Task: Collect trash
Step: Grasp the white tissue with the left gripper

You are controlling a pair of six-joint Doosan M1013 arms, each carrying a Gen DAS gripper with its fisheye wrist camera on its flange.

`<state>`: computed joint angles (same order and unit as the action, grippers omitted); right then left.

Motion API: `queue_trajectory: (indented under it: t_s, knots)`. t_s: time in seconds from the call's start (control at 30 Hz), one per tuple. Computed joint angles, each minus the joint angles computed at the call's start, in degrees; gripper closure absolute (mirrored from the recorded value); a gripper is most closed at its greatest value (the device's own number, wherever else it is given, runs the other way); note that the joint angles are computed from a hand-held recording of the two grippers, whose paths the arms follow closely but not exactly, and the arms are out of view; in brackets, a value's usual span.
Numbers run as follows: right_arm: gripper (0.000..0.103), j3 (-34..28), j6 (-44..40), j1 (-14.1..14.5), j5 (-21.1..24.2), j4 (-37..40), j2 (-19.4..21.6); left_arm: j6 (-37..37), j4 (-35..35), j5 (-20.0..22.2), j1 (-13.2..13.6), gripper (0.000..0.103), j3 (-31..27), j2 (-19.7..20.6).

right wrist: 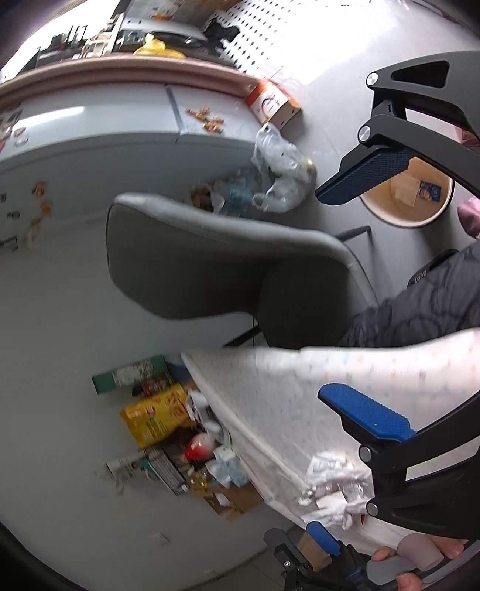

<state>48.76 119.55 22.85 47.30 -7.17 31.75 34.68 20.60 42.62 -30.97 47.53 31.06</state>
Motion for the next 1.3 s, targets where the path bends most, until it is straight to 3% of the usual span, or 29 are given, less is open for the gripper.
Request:
queue_trajectory:
  t_s: [0.3, 0.47, 0.7, 0.87, 1.03, 1.1, 1.17, 1.3]
  knots:
    - [0.016, -7.22, -5.26, 2.08, 2.98, 4.12, 3.83, -9.47, 8.83, -1.47, 1.69, 0.006, 8.0, -4.38]
    - [0.018, -11.67, -8.18, 3.17, 5.1, 6.69, 6.47, -12.18, 9.27, -1.58, 3.1, 0.006, 11.63, -6.03]
    - [0.019, -16.98, -10.72, 4.21, 7.31, 10.08, 9.76, -11.55, 7.53, -2.66, 4.56, 0.02, 14.95, -7.11]
    - [0.019, -19.47, -11.62, 4.43, 8.58, 11.93, 11.54, -9.8, 6.56, -1.49, 4.79, 0.022, 13.72, -5.94]
    - [0.019, -20.18, -11.5, 4.24, 9.71, 13.35, 12.51, -6.78, 4.68, 2.83, 4.82, 0.048, 10.91, -4.0]
    - [0.019, -20.65, -11.4, 4.09, 10.32, 13.8, 12.96, -5.78, 4.26, 4.6, 4.76, 0.075, 10.11, -3.48]
    - [0.021, -21.38, -11.41, 4.01, 11.04, 14.52, 13.52, -6.44, 4.39, 4.75, 4.75, 0.085, 10.44, -3.76]
    - [0.022, -22.72, -12.37, 4.09, 11.53, 15.88, 14.37, -9.55, 7.03, 2.66, 4.51, 0.088, 12.15, -5.64]
